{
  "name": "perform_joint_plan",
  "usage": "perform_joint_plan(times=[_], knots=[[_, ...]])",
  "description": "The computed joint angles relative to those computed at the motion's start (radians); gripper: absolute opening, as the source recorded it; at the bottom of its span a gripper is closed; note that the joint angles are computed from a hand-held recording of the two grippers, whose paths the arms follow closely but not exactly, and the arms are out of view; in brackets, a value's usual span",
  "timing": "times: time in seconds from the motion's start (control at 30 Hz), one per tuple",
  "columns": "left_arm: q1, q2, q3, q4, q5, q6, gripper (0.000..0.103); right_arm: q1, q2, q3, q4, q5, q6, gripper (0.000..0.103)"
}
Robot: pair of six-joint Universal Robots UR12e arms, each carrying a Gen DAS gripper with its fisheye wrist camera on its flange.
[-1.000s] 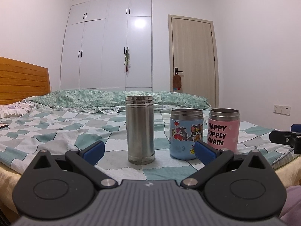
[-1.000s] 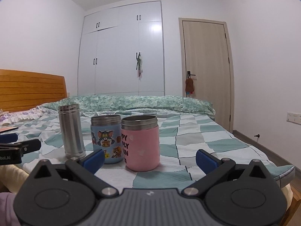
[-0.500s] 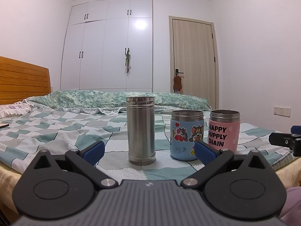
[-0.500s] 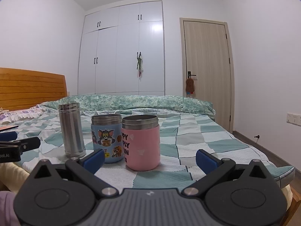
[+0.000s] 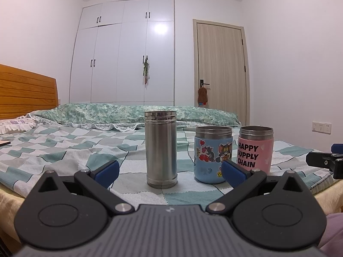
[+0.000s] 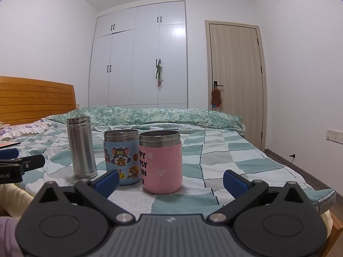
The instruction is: Flip cup upright
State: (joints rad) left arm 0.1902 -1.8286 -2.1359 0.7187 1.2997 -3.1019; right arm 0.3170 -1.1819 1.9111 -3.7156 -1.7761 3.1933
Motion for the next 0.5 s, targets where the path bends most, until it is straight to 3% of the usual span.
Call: perform_joint_plan(times=[0.5], knots=[[0.002, -0.002, -0.003, 0.017, -0.013, -0.002, 0.103, 0.001, 0.001, 0.000, 0.001, -0.003, -0.003, 0.103]])
